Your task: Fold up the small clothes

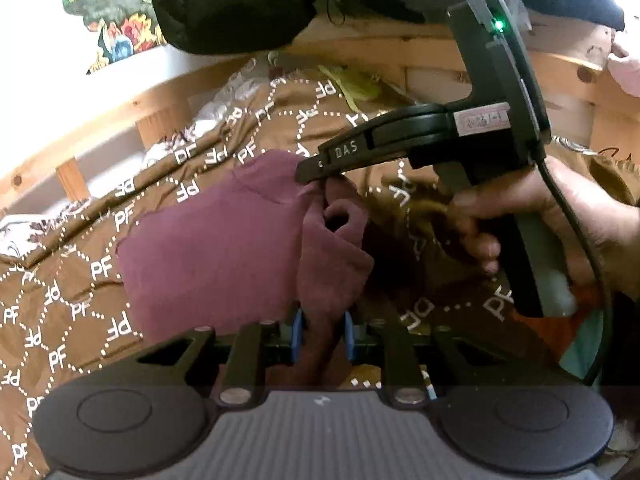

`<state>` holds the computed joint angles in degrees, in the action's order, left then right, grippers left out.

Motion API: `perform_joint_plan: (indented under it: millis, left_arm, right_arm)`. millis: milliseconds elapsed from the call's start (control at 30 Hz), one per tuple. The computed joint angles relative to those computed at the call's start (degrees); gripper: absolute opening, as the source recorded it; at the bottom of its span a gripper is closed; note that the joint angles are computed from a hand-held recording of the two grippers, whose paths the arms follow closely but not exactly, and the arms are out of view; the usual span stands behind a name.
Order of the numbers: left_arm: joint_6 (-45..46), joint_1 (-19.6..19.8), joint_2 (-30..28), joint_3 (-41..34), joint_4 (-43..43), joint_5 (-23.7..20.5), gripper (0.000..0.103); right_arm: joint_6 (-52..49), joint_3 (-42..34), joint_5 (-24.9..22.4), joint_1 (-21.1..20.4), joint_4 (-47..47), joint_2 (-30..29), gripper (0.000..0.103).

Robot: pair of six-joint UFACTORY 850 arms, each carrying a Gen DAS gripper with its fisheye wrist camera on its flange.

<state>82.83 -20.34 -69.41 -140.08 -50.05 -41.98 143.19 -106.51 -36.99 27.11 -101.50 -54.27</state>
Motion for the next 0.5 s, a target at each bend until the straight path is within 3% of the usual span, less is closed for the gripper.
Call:
perform_joint_plan:
  millis: [133,233,500]
  left_arm:
    - [-3.7,0.1,-1.9,-3.2,3.0,-2.7,0.034]
    - [-1.4,0.5,-0.5,-0.6,0.8,-3.2,0.045]
    - [-2.3,1.7,2.0,2.9,-2.3,-3.8,0.087]
  right_arm:
    - [-1.8,0.2,0.6,-0.2,4.2,-0.1,0.007]
    - [-1.4,0.9,1.7,-0.4,6.4,0.1,0.007]
    - [-0.7,0.7,2.1,-0.5,6.8,0.1,0.007]
